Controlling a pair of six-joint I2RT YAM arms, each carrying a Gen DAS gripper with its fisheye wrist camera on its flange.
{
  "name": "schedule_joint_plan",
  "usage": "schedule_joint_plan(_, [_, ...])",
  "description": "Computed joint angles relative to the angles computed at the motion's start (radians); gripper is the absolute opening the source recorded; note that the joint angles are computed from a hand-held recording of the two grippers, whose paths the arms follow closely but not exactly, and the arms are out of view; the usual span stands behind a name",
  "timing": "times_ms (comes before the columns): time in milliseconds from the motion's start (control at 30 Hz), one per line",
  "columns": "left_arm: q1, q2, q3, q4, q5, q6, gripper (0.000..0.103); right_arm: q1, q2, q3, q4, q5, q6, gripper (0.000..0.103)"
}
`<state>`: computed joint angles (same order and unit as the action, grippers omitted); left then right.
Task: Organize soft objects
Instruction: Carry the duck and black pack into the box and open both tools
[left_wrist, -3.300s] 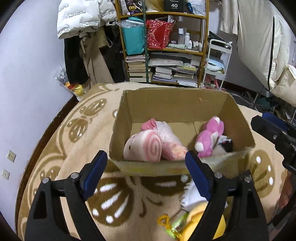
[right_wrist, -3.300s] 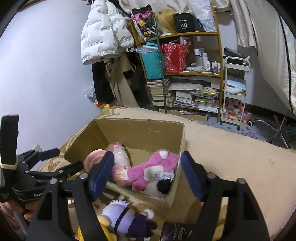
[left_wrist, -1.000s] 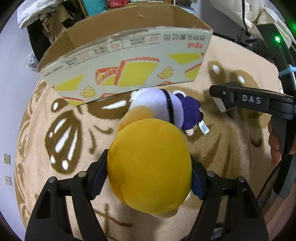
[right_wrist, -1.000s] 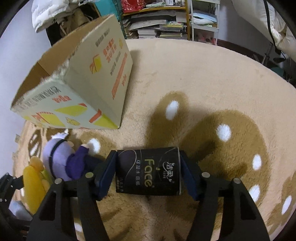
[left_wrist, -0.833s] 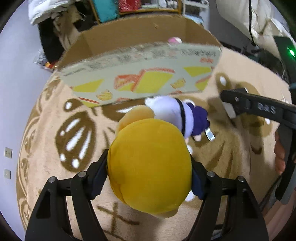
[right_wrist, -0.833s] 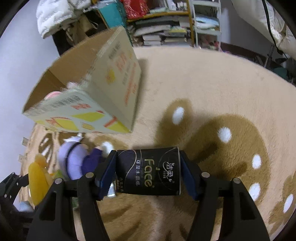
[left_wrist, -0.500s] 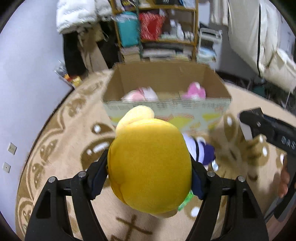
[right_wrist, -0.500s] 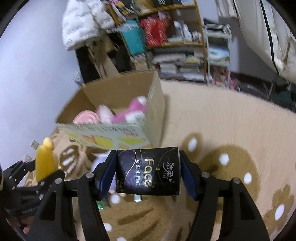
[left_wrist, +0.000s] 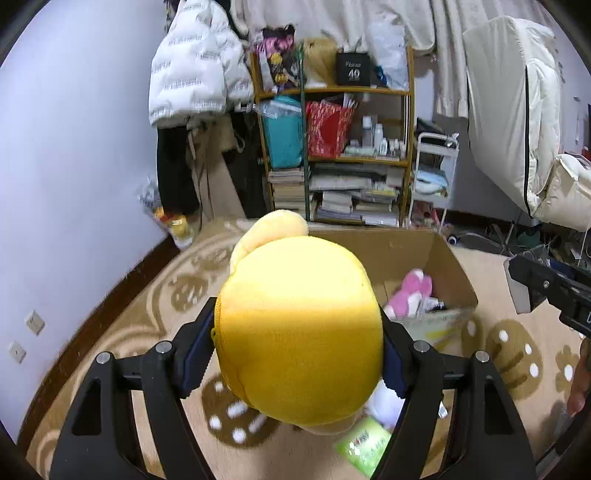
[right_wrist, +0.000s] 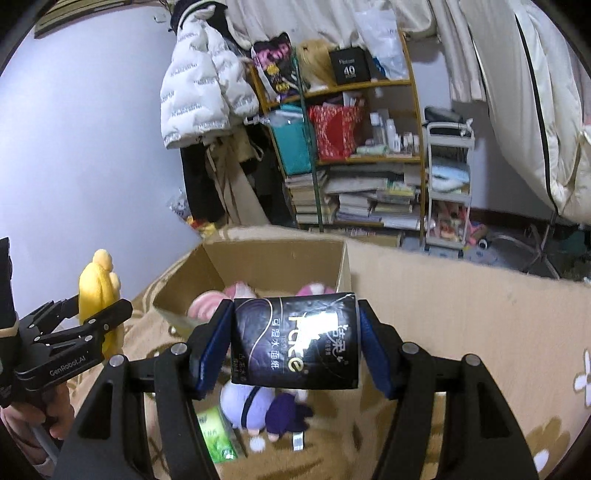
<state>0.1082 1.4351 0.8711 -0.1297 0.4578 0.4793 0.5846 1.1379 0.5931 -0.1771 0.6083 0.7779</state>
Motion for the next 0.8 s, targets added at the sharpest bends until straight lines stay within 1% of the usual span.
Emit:
schedule_joint_plan(133, [-0.034,0.013,0.004,0.061,-0.002,-0.011,0.075,-0.036,0.038,0.042,0.016,0.018,-0.076,0.069])
schedule_joint_plan(233, [-0.069,0.026,-0.009,0.125,-0.036,-0.006,0.075,-0.066,0.073,0.078,0.032,0.03,-0.143,0.069])
schedule_joint_plan(333, [-0.096,0.052,-0.007,0.171,-0.073,0.014,0.075,-0.113,0.084,0.079,0.081,-0.005,-0.191,0.069])
schedule_joint_plan(467, [-0.103,0.108,0.052,0.138,-0.069,-0.008,0.075,-0.157,0.117,0.074,0.139,-0.05,-0.226,0.069])
schedule_joint_plan(533, [-0.104,0.134,0.078,0.122,-0.057,-0.012,0.075,-0.159,0.136,0.081,0.143,-0.052,-0.231,0.069])
schedule_joint_plan(667, [-0.12,0.166,0.093,0.135,-0.064,-0.007,0.075,-0.172,0.208,0.092,0.195,-0.088,-0.255,0.069])
schedule_joint_plan(800, [-0.134,0.197,0.109,0.124,-0.067,-0.005,0.075,-0.18,0.265,0.109,0.238,-0.122,-0.286,0.069])
